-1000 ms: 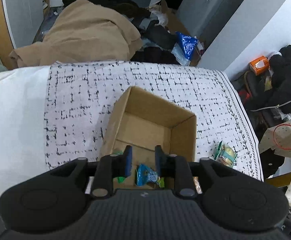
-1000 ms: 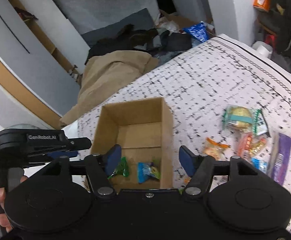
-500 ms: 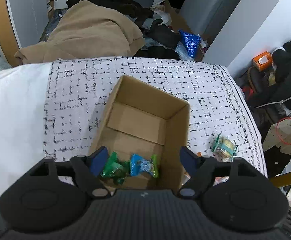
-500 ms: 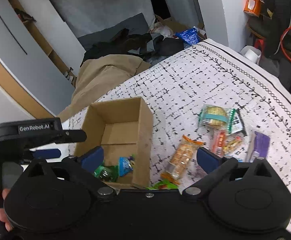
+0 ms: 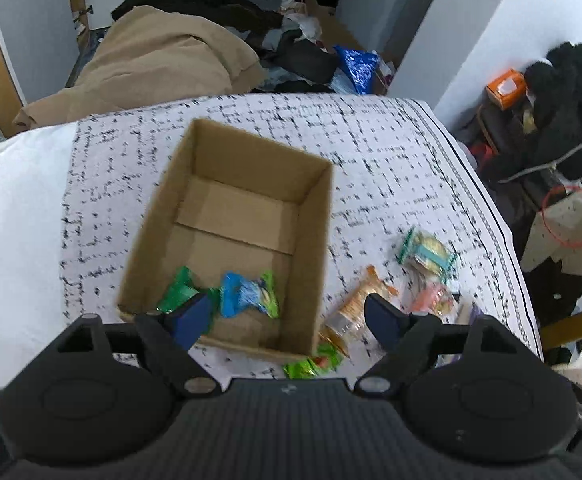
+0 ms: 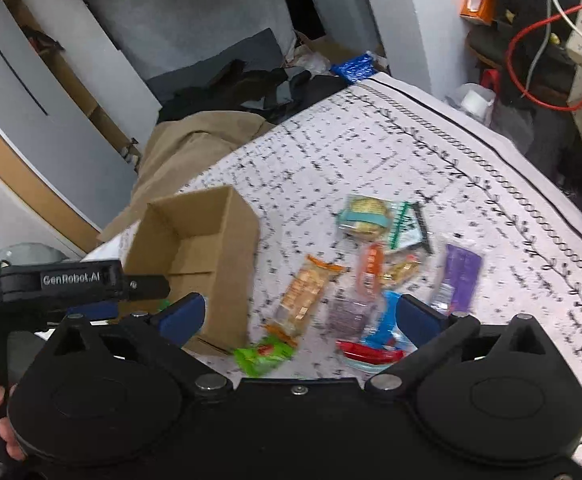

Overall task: Organize snacks
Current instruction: 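Grasp the green snack packet with the left gripper while the right gripper grasps the red bar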

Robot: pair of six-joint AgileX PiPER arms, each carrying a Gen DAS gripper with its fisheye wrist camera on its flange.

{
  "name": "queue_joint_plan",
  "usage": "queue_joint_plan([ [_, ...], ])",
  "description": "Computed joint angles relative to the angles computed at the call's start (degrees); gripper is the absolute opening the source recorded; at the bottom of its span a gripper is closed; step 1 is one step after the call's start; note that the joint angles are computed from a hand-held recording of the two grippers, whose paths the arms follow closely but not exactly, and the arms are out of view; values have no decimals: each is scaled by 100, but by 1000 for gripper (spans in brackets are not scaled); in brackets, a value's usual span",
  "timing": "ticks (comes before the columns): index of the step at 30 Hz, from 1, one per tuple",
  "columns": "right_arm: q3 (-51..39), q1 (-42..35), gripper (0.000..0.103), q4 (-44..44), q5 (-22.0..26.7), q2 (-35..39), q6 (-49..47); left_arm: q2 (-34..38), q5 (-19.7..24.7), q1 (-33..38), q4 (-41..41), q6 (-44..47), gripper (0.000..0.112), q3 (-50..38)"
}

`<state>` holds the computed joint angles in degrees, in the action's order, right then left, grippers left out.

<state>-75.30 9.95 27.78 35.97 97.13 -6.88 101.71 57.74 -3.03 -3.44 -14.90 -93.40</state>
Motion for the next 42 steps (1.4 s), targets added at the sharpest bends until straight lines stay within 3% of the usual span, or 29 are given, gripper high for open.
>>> queue_joint_plan([
  [14, 762, -653, 101, 793, 17, 7, -1337, -158, -335, -888, 795, -1437, 84, 1029],
  [28, 1017, -979, 73, 1723, 137, 453, -2479, 124, -904, -1495, 1620, -3210, 84, 1667],
  [42, 1209, -706, 73, 2699, -681, 1150, -3159, 719, -1582, -1737, 2785, -5230, 83, 1953],
])
